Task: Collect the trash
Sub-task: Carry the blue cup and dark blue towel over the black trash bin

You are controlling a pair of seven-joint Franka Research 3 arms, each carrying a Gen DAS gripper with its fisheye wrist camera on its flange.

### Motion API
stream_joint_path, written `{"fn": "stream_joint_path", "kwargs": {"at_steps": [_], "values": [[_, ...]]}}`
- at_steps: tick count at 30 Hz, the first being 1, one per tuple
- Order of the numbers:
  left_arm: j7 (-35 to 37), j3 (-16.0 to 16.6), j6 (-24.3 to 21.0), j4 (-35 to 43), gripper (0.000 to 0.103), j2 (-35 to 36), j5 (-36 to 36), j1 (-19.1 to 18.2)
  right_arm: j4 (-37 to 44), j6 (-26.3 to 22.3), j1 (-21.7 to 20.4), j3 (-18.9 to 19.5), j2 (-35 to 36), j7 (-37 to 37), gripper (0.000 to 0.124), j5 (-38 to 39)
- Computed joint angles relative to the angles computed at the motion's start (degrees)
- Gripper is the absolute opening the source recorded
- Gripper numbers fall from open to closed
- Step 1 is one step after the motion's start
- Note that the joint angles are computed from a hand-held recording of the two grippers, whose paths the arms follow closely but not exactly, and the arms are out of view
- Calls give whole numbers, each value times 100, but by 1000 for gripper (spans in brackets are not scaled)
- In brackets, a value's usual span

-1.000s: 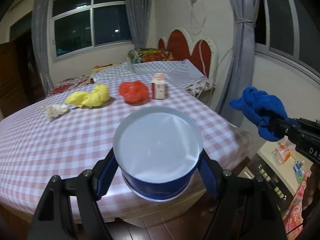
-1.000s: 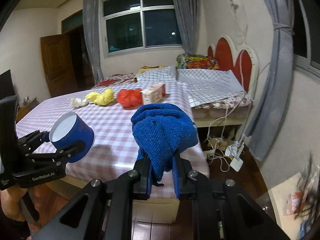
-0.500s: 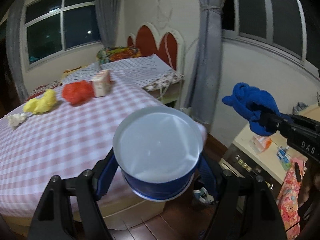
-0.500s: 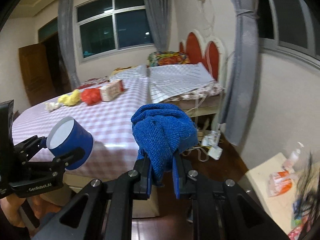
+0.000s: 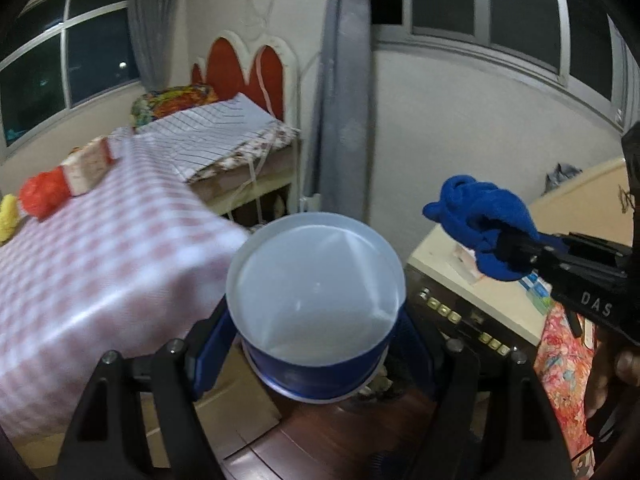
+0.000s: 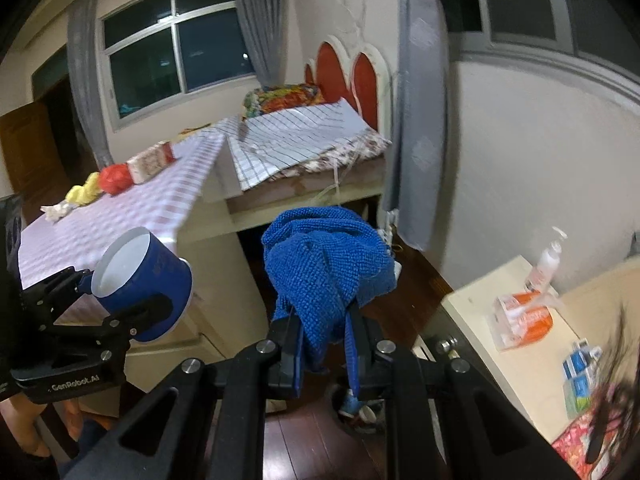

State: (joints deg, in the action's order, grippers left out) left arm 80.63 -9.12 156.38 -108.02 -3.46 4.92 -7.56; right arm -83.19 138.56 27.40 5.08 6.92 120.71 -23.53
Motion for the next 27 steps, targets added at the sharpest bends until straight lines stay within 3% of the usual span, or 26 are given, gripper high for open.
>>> {"fn": "stream_joint_path", "kwargs": {"at_steps": [15, 27], "values": [[-229, -207, -424, 842, 77, 1214, 449, -209, -1230, 492, -559, -80, -267, -338, 18, 748], [-247, -259, -919, 1685, 77, 2413, 568, -258, -1385, 758, -870, -196, 524, -1554, 18, 2024]]}}
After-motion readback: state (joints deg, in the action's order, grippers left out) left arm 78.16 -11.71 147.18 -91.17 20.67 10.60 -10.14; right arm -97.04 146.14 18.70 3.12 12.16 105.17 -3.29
